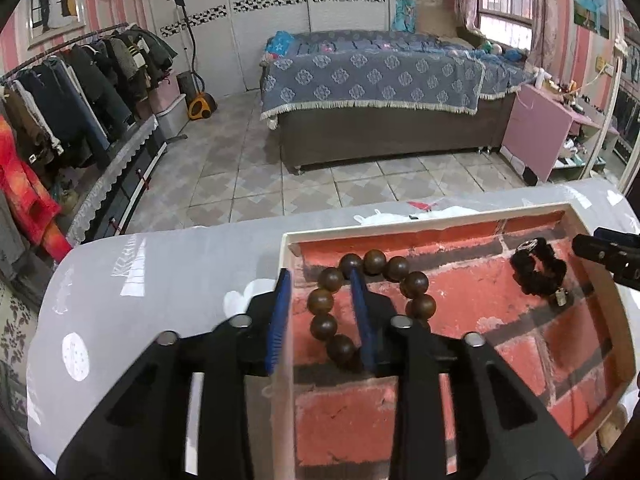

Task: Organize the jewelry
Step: 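Withdraw both tools from the tray back over the bed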

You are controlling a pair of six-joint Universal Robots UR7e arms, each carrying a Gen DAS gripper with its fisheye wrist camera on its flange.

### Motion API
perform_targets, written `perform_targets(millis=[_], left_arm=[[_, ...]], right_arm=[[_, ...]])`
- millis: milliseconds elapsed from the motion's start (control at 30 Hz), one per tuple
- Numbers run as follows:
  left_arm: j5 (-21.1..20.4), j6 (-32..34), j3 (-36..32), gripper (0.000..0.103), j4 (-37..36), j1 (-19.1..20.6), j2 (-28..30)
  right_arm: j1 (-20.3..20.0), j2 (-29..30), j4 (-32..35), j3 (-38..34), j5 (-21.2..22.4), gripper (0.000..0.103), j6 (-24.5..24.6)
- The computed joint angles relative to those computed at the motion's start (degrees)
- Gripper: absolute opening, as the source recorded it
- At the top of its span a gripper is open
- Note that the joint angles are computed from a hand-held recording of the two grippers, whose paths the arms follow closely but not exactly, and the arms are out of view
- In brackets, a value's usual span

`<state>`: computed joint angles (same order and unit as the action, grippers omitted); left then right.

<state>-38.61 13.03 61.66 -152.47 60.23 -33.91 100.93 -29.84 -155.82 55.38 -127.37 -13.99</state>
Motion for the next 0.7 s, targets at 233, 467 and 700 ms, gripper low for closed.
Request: perform_targets(millis=[233, 467, 700], left_arm=[[1.2, 3.6, 9.5, 0.077, -10.5, -2.7, -6.9], [2.5, 5.3, 20.8, 0.098, -17.0, -5.6, -15.1], [2.7, 3.7, 32.8, 0.098, -19.5, -8.0, -23.4]], right_arm=[[1.4, -6.4, -9.2, 10.1, 1.5, 0.068, -1.6], [3.7, -13.0, -21.0, 23.0, 0.9, 0.080, -4.9], [5.9, -18.7, -30.3, 34.7, -0.6, 0.089, -8.0]])
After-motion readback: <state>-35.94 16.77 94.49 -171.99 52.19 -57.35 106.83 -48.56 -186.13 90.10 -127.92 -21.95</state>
